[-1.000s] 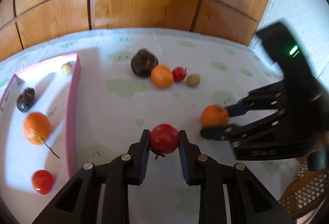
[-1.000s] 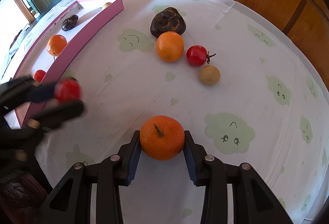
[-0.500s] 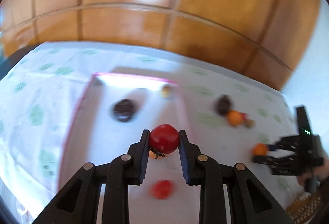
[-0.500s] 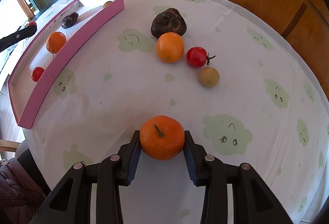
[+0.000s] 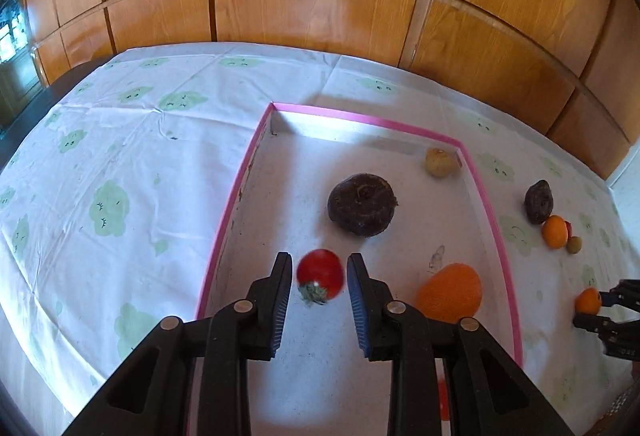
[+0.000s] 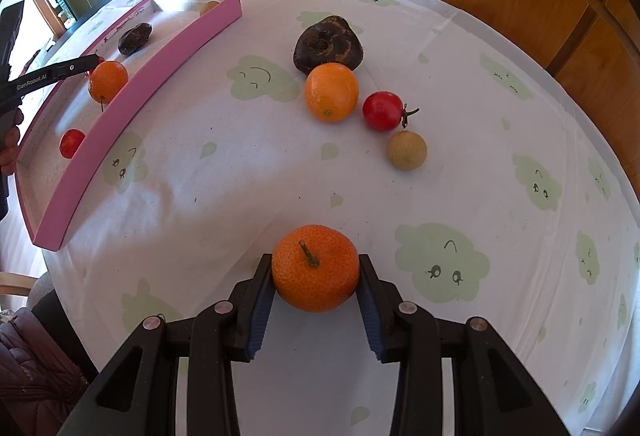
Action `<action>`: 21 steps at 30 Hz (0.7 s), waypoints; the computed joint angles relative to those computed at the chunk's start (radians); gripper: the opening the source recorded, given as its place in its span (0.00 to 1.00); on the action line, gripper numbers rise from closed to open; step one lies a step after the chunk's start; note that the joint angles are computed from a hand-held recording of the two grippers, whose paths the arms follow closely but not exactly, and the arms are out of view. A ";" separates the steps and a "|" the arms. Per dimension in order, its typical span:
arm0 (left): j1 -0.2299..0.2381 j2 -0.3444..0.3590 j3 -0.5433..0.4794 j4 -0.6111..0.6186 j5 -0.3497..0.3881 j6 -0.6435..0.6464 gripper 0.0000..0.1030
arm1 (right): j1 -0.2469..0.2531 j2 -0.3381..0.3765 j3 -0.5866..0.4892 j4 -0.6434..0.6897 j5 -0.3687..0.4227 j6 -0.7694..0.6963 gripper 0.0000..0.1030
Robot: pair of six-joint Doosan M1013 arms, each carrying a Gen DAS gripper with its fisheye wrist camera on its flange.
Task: Organize fruits
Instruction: 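Lower the red tomato into the pink tray and open the left tool while the right tool holds the orange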
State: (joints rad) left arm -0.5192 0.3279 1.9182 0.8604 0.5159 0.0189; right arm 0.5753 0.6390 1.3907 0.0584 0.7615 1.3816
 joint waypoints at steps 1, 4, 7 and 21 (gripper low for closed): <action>-0.002 -0.001 0.001 0.003 0.005 -0.014 0.34 | 0.000 0.000 0.000 -0.001 0.000 0.000 0.39; -0.019 -0.006 0.000 0.034 0.046 -0.075 0.35 | -0.002 0.001 -0.002 0.005 0.004 0.000 0.39; -0.046 -0.018 0.007 0.089 0.080 -0.140 0.35 | -0.003 0.004 -0.006 0.008 0.007 0.003 0.39; -0.153 -0.039 0.016 0.156 0.120 -0.192 0.48 | -0.006 0.013 -0.025 0.005 0.024 0.030 0.39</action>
